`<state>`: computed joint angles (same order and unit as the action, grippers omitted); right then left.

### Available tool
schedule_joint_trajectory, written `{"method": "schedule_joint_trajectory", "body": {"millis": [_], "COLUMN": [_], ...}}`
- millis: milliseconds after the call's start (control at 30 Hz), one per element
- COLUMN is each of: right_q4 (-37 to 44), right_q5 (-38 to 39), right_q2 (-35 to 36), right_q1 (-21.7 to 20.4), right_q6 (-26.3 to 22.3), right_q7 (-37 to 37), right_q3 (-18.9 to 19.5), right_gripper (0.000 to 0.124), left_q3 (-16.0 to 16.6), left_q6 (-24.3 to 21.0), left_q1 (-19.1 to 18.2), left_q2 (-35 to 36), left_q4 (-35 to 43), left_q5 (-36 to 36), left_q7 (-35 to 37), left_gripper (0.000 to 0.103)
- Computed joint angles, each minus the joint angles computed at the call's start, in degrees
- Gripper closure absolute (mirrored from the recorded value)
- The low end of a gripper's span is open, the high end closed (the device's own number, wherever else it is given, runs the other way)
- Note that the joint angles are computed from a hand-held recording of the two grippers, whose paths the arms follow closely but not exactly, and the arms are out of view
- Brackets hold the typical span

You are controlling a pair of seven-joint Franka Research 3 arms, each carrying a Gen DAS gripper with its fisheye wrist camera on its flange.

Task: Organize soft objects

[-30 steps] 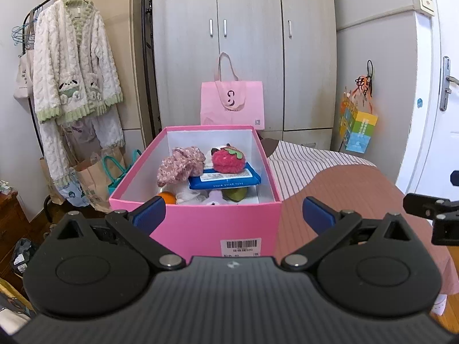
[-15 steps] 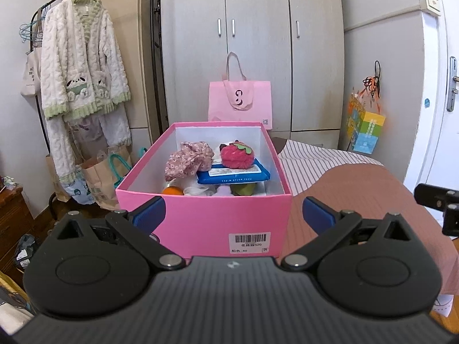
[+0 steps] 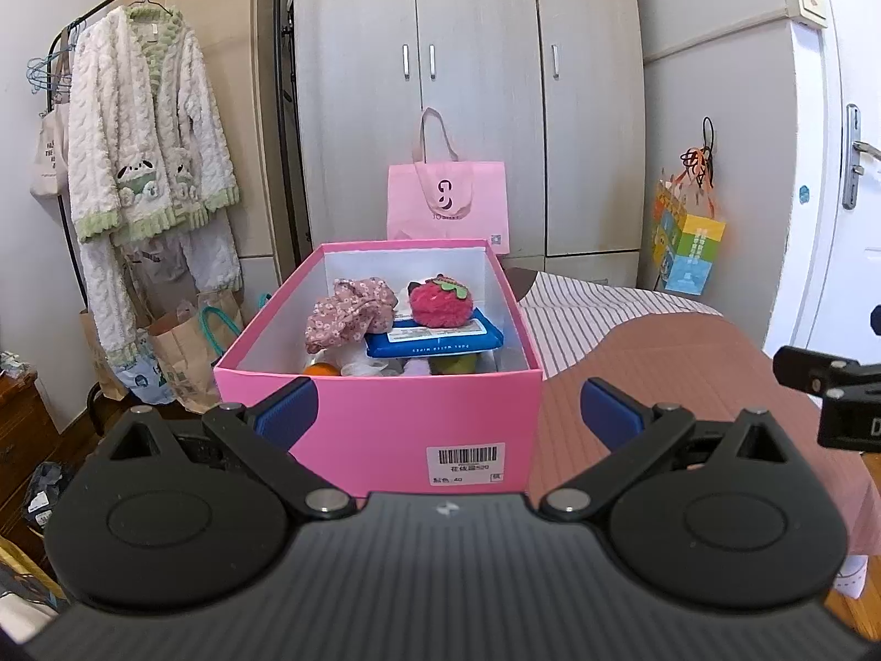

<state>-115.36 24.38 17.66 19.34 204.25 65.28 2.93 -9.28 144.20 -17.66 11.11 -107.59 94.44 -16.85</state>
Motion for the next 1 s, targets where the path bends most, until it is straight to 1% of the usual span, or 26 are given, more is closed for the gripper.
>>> {"method": "schedule_joint_trajectory", "body": {"millis": [233,300,367,433,633,733,800,1000], "right_q4": [-0.02,-0.29,-0.31,-0.08,0.65,0.65,0.69,0.6], "right_q5": [4.52,4.94,5.71,7.47,11.16,12.17,11.85,11.78], "right_q2": [-0.37,-0.61,-0.74,-0.77,-0.69,-0.74,-0.72,-0.78], "right_q1": [2.79,2.64,2.93,3.95,5.43,5.68,5.24,5.11], "right_q6": [-0.45,-0.34,-0.48,-0.85,-1.74,-1.97,-2.37,-2.94], "right_q7": [-3.62,-3.86,-4.49,-5.93,-8.63,-9.48,-9.55,-9.54], "right_q3": [-2.12,-1.9,-2.08,-2.86,-4.01,-4.07,-3.75,-3.8], "right_gripper": [0.022,0.022,0.022,0.022,0.022,0.022,0.022,0.022], "left_q3": [0.06,0.09,0.18,0.23,0.29,0.35,0.26,0.32], "left_q6": [0.1,0.15,0.49,-0.32,-0.86,-0.35,-0.38,-0.38], "left_q1": [0.2,0.22,0.36,0.24,0.22,0.19,0.11,-0.32], "left_q2": [-0.04,-0.13,-0.1,0.02,0.48,0.37,0.52,0.86], "left_q4": [-0.01,-0.12,-0.08,-0.02,0.38,0.2,0.39,0.85], "left_q5": [-0.86,-0.94,-0.78,-0.01,-2.12,-2.24,-3.11,-2.88], "left_q7": [0.17,-0.03,-1.02,-2.77,-1.26,-0.5,1.33,1.62], "left_gripper": [0.0,0.0,0.0,0.0,0.0,0.0,0.0,0.0]}}
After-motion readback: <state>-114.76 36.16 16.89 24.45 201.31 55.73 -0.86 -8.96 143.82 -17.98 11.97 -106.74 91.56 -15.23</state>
